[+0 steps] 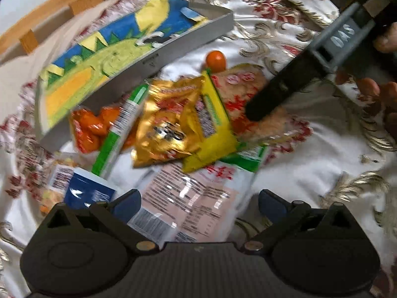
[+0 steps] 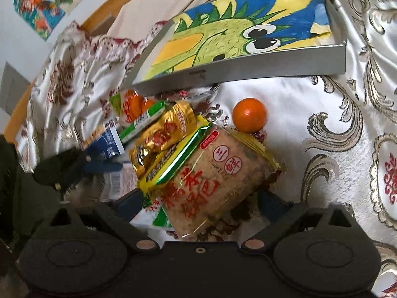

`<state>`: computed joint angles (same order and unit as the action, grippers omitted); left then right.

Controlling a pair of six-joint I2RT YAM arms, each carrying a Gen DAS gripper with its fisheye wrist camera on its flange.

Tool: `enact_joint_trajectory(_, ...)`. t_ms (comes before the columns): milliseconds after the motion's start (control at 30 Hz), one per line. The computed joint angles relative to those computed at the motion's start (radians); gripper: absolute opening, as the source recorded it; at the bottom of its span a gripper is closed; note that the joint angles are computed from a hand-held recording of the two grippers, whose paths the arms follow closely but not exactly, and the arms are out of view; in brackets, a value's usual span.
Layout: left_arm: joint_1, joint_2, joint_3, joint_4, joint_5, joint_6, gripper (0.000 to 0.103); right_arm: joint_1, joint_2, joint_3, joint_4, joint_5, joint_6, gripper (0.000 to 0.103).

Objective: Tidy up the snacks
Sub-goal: 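Grasp the rice-cracker bag with red text using the right tool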

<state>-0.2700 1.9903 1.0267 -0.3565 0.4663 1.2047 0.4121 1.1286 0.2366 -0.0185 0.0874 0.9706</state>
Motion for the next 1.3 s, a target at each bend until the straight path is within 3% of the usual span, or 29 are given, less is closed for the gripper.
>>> enact_joint_trajectory(100,0.018,0.025,0.052,-0.09,0.017,-0.002,0.102,-0.005,-0.027,-0.02,0.021,0.0,0.023,0.088)
enact_joint_trajectory(267,0.033,0.073,0.165,-0.343,0.043,-0.01,0.099,0.016,-0.146,-0.05,-0.027,0.05,0.07,0.072)
enact_joint_trajectory(500,0.026,-0.052,0.015,-0.149,0.03,-0.047,0.099,-0.009,-0.232,-0.091,-0.025,0.042,0.073,0.064)
enact_joint_trajectory(600,0.023,-0.072,-0.03,-0.032,0.027,-0.073,0.1,-0.027,-0.193,-0.106,0.022,0.018,0.083,0.063)
enact_joint_trajectory(767,-0.014,-0.012,-0.019,0.02,-0.002,-0.037,0.102,-0.033,-0.087,-0.106,0.113,-0.019,0.104,0.064)
enact_joint_trajectory(900,-0.028,0.003,0.002,-0.008,-0.009,0.0,0.102,0.001,-0.018,-0.076,0.124,0.003,0.1,0.06)
enact_joint_trajectory(967,-0.018,0.021,0.035,-0.048,0.001,0.0,0.101,0.008,-0.013,-0.068,0.106,0.021,0.105,0.047)
enact_joint_trajectory(1067,-0.013,0.017,0.05,-0.077,-0.011,-0.014,0.093,0.004,-0.036,-0.075,0.087,0.033,0.118,0.041)
enact_joint_trajectory(1300,-0.011,-0.017,0.024,-0.111,-0.016,-0.061,0.09,0.085,-0.163,-0.034,-0.095,0.185,0.152,0.028)
